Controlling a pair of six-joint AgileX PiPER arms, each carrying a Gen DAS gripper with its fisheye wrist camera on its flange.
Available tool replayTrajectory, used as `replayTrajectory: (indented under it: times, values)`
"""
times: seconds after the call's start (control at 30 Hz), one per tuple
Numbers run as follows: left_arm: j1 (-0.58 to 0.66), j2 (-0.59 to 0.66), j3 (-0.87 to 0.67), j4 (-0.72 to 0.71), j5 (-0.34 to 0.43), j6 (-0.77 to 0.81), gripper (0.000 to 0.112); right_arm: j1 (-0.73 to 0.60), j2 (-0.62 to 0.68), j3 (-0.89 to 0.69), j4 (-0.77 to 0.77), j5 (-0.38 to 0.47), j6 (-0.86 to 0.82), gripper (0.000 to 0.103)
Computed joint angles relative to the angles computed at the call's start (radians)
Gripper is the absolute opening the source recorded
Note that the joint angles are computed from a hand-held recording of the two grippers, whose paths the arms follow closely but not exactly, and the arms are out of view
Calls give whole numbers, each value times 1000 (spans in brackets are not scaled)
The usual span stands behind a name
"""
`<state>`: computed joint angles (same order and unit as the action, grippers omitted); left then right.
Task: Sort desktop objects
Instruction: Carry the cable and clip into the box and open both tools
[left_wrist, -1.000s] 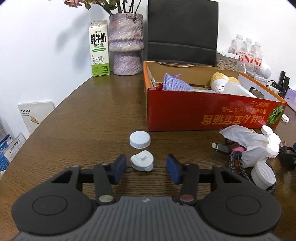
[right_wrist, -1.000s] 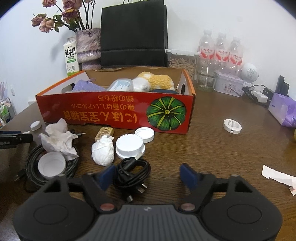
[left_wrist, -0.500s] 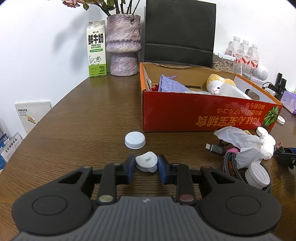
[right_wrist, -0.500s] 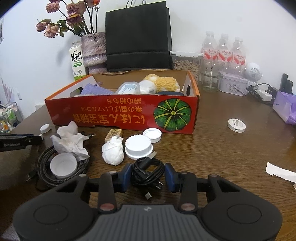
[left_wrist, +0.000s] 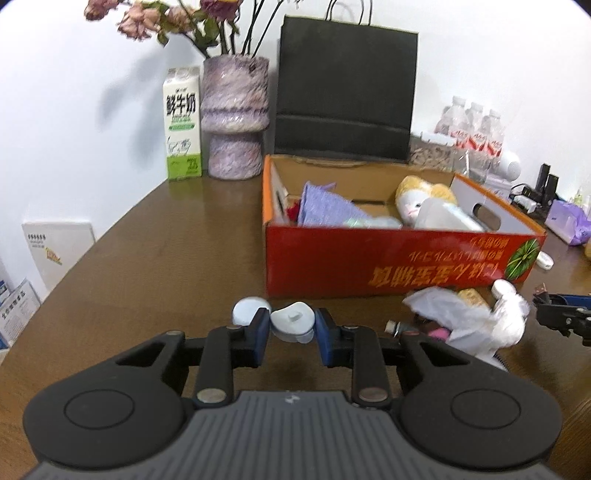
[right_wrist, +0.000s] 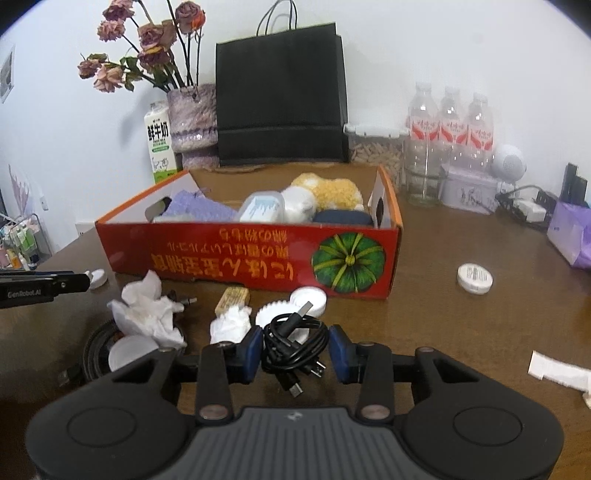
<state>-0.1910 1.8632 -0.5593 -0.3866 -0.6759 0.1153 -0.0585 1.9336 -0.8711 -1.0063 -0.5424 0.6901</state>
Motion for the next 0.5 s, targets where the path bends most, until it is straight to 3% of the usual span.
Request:
replayTrajectory:
  times: [0.5]
  values:
    - [-41,-41,-90,5,-27,78,27,30,-4,-114,96,-45,-81,37]
